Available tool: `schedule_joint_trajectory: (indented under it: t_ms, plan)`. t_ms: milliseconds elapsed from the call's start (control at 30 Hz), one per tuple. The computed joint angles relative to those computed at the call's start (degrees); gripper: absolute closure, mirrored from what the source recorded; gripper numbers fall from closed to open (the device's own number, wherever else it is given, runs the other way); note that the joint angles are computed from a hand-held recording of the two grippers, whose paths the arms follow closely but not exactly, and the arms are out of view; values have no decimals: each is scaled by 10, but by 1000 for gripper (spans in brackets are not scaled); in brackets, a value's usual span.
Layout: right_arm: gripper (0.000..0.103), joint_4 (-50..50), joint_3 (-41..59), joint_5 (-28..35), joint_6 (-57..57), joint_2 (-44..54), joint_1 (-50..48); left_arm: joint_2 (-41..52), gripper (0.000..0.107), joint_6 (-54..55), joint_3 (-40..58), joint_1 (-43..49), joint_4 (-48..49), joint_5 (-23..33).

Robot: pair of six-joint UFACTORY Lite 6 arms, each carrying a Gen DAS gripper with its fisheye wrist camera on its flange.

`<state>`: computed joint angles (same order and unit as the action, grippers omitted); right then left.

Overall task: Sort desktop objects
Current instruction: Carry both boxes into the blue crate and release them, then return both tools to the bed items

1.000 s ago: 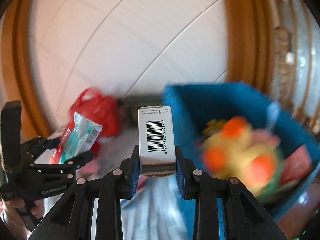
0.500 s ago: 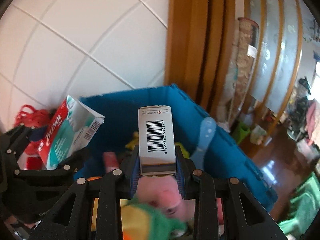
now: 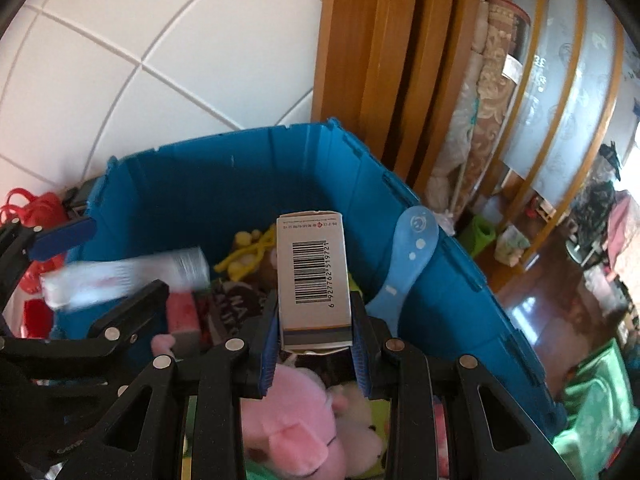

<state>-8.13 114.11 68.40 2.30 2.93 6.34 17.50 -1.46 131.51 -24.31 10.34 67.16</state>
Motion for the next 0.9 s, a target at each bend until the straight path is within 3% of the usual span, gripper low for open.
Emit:
schedule_joint_trajectory:
  t_ms: [233,367,667,800,900]
  plan:
    - [69,-13,10,7,11,11,7,-5,28,1,-26,13,-11,-7]
    - [33,-35,18,14,27,8,16,-25,27,6,-49,20,-20,-15]
    - [2,-123,73,68,62,-26,73,-135,25,20,-126,42,-53,-38]
    - [0,-152,124,122,75,-39,127,-215,16,31,-185,77,-87,-56]
    - [0,-215,161,177,114,-51,227,-294,11,42,-256,120,-112,-81]
